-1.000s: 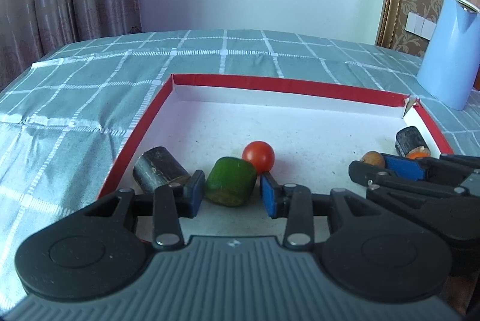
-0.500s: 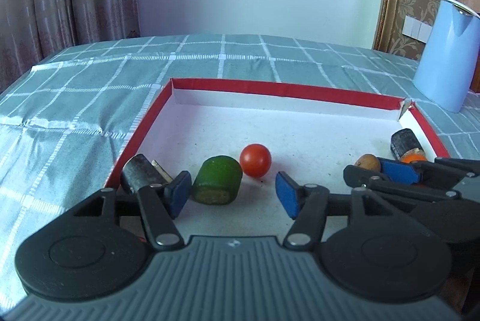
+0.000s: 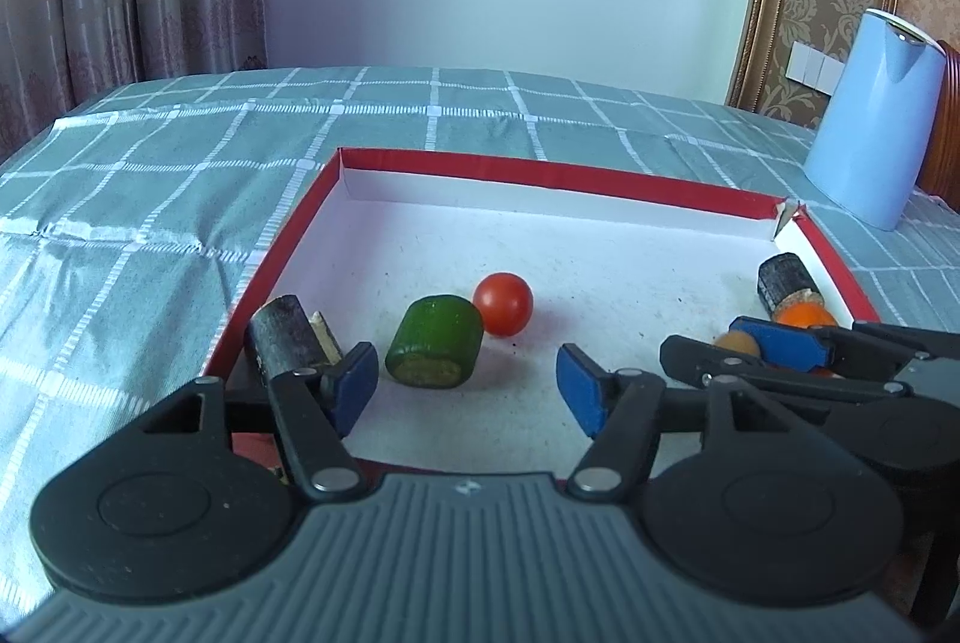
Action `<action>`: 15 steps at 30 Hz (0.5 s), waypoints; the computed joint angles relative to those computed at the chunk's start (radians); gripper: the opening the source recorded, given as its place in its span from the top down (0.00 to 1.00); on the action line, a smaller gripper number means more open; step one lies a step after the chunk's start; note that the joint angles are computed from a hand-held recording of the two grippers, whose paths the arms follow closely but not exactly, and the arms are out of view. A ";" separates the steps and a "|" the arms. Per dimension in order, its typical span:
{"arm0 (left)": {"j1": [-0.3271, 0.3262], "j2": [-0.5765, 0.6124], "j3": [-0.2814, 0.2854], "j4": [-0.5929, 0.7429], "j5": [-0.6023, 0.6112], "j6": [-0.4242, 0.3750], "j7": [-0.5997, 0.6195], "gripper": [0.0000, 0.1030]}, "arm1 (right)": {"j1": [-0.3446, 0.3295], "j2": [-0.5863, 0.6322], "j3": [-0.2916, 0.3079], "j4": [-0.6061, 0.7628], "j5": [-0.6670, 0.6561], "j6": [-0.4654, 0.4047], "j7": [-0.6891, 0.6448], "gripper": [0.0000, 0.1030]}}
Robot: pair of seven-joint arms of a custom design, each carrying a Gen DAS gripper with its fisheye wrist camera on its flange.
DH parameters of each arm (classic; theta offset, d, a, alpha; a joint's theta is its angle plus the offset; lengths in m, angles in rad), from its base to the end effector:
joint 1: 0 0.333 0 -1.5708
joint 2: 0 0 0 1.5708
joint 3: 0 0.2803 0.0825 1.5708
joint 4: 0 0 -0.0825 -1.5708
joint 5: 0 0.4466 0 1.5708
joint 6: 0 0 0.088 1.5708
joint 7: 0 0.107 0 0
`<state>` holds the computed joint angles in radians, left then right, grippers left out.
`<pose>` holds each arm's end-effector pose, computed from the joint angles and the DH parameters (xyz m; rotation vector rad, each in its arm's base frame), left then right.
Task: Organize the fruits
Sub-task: 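Lower the longan into the tray and open the right gripper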
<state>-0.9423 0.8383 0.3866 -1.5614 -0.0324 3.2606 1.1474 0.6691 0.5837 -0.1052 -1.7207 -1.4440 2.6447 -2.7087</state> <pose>0.6235 -0.4531 0.2177 -1.4094 2.0298 -1.0839 0.5867 0.4072 0.1956 -1.5194 1.8155 -0.8506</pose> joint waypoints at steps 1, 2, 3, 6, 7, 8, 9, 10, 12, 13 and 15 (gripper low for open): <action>0.002 -0.002 -0.003 -0.004 0.000 0.005 0.001 0.37 | 0.002 -0.002 -0.001 -0.003 -0.004 0.000 0.006 0.62; 0.006 -0.005 -0.008 -0.008 -0.001 0.010 0.004 0.36 | 0.004 -0.005 -0.002 -0.007 -0.011 -0.002 0.014 0.62; 0.011 -0.008 -0.015 -0.011 -0.001 0.013 0.010 0.35 | 0.006 -0.008 -0.003 -0.011 -0.018 -0.003 0.023 0.61; 0.018 -0.017 -0.027 -0.025 -0.012 0.032 0.030 0.33 | 0.011 -0.023 -0.003 -0.030 -0.054 -0.013 0.069 0.58; 0.017 -0.021 -0.028 -0.033 -0.020 0.042 0.039 0.32 | 0.012 -0.028 0.000 -0.035 -0.065 -0.021 0.081 0.57; 0.018 -0.026 -0.032 -0.042 -0.029 0.051 0.050 0.32 | 0.012 -0.032 0.003 -0.039 -0.075 -0.032 0.091 0.54; 0.025 -0.033 -0.042 -0.052 -0.037 0.059 0.065 0.31 | 0.012 -0.036 0.007 -0.045 -0.085 -0.042 0.100 0.51; 0.033 -0.042 -0.054 -0.063 -0.035 0.067 0.069 0.29 | 0.011 -0.040 0.012 -0.048 -0.093 -0.051 0.106 0.50; -0.034 -0.035 0.009 -0.086 -0.127 0.097 0.116 0.22 | 0.012 -0.048 0.019 -0.058 -0.111 -0.078 0.128 0.41; -0.041 -0.041 0.016 -0.104 -0.115 0.118 0.103 0.21 | 0.013 -0.053 0.024 -0.064 -0.120 -0.094 0.141 0.37; -0.004 -0.065 -0.030 -0.132 -0.110 0.154 0.133 0.16 | 0.006 -0.061 0.032 -0.073 -0.138 -0.101 0.167 0.29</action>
<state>-0.9466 0.7734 0.3563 -1.6931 -0.1427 3.4147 1.2799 0.6756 0.5228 -0.0729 -1.7941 -1.5819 2.5434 -2.5412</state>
